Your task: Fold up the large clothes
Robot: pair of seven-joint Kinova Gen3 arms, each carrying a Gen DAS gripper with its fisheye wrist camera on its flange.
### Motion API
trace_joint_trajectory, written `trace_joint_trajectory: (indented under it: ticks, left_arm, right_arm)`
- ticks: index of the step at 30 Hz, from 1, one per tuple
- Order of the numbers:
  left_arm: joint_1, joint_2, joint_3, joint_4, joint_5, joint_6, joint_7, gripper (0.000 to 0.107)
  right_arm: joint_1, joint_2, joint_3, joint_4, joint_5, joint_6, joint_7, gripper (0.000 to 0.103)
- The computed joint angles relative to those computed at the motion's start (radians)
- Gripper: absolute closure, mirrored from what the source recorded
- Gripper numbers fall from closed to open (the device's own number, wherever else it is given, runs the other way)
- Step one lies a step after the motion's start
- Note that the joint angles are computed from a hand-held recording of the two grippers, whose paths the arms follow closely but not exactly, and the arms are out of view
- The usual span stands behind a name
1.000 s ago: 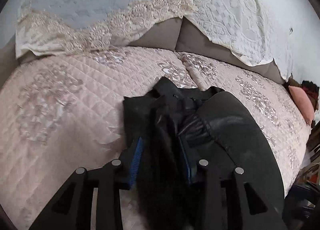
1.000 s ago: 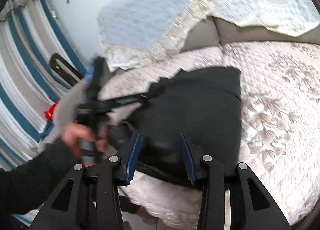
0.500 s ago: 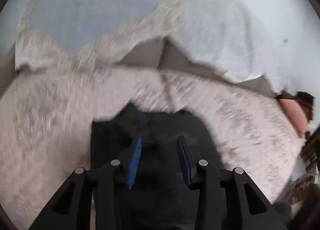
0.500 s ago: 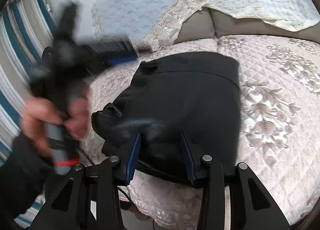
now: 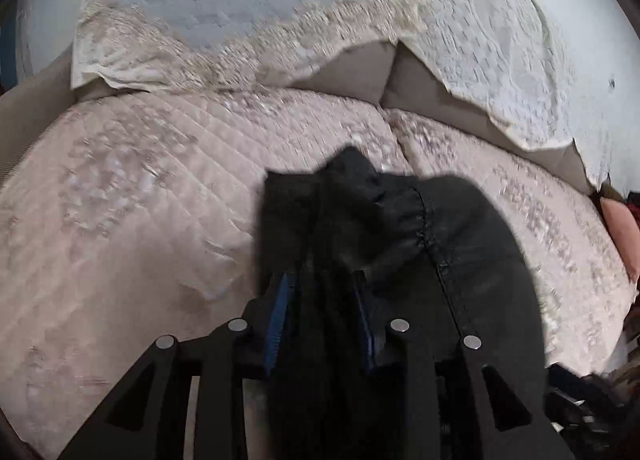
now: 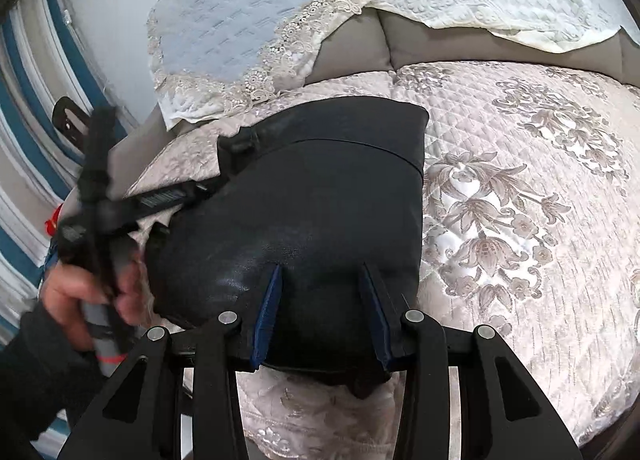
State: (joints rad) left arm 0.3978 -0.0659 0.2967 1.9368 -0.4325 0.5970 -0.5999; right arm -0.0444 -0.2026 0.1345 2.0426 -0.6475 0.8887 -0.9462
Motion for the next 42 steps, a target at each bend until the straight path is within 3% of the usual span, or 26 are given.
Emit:
trace_joint_trajectory:
  ticks: [2, 4, 6, 9, 13, 17, 19, 23, 28, 31, 36, 42]
  left_arm:
    - [0.011, -0.033, -0.02, -0.033, 0.012, 0.022, -0.001, 0.073]
    - [0.025, -0.058, -0.026, -0.063, -0.005, 0.001, 0.023, 0.064]
    - [-0.01, -0.046, 0.042, -0.113, -0.079, -0.003, 0.067, 0.053]
    - [-0.032, 0.038, 0.103, -0.171, -0.173, -0.009, 0.1, 0.051]
    - [0.019, 0.181, 0.014, -0.201, -0.091, 0.043, 0.026, 0.051]
    - [-0.092, 0.156, 0.026, -0.073, 0.024, -0.093, 0.06, 0.047]
    - [-0.054, 0.147, -0.007, -0.049, -0.008, -0.113, 0.069, 0.047]
    - [0.113, 0.173, -0.102, -0.076, -0.16, -0.039, 0.172, 0.047]
    - [0.156, 0.205, -0.134, -0.088, -0.199, -0.029, 0.19, 0.046]
    - [0.152, 0.206, -0.14, -0.095, -0.17, -0.024, 0.157, 0.045]
    - [0.111, 0.17, -0.13, -0.121, -0.038, -0.002, 0.032, 0.045]
    - [0.095, 0.097, -0.106, -0.061, -0.091, -0.033, 0.095, 0.045]
  right_arm:
    - [0.001, 0.001, 0.006, 0.003, -0.006, 0.002, 0.009, 0.061]
    - [0.002, 0.003, 0.004, 0.005, -0.009, -0.003, 0.009, 0.061]
    - [0.003, 0.001, 0.0, 0.005, -0.005, -0.005, 0.001, 0.061]
    - [0.006, 0.006, 0.004, -0.012, -0.001, 0.013, -0.007, 0.061]
    - [0.017, 0.004, 0.007, -0.035, 0.002, -0.007, -0.022, 0.061]
    - [0.02, 0.034, 0.001, -0.048, 0.013, -0.038, -0.038, 0.061]
    - [0.022, 0.058, -0.002, -0.052, 0.013, -0.04, -0.037, 0.061]
    - [0.033, 0.086, -0.015, -0.049, -0.001, -0.051, -0.028, 0.061]
    - [0.047, 0.112, -0.038, -0.039, 0.012, -0.073, -0.063, 0.061]
    - [0.049, 0.109, -0.047, -0.034, 0.02, -0.088, -0.068, 0.061]
    - [0.049, 0.088, -0.057, -0.085, 0.089, -0.044, -0.126, 0.061]
    - [0.0, 0.094, -0.077, -0.149, 0.076, -0.067, -0.133, 0.061]
